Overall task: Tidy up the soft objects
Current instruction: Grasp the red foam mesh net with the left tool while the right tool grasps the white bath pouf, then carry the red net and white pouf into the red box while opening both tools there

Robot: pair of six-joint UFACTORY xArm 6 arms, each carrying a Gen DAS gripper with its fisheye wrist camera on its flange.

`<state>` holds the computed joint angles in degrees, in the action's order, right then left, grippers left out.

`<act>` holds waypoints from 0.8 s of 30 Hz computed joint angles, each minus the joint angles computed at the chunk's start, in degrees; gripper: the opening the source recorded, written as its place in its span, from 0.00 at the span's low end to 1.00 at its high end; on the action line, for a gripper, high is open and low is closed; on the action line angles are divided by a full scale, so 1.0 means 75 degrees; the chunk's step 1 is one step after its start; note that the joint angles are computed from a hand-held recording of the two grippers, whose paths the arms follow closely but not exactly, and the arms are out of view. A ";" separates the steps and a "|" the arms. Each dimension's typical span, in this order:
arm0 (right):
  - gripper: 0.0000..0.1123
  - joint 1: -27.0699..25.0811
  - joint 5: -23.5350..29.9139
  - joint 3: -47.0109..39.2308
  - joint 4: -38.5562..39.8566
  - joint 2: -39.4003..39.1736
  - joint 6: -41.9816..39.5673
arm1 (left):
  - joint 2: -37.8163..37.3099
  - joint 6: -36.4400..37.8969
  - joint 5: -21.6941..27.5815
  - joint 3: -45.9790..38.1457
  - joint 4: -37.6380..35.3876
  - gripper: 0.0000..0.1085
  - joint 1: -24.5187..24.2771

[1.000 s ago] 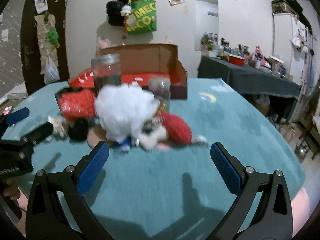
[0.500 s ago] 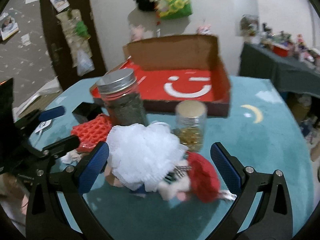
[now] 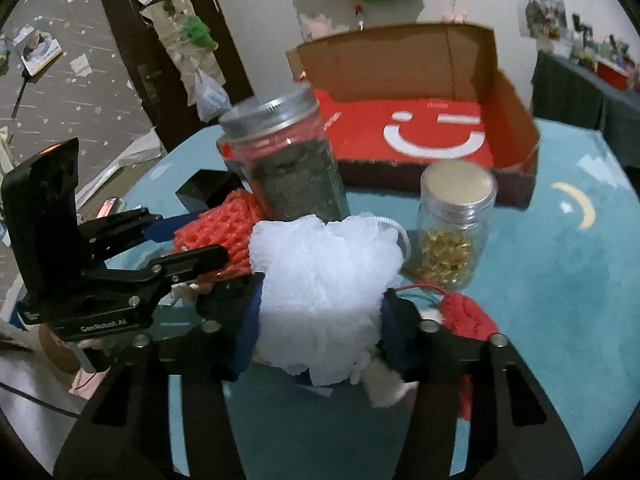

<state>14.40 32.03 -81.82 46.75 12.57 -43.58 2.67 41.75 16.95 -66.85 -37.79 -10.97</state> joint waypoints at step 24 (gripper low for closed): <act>0.34 0.0015 -0.1469 -0.0007 -0.0460 -0.0923 0.0162 | 0.0220 -0.0179 0.1037 -0.1878 0.0699 0.34 0.0656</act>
<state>14.51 21.02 -81.87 43.30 5.65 -42.36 4.32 40.40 24.73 -80.93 -32.55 -6.06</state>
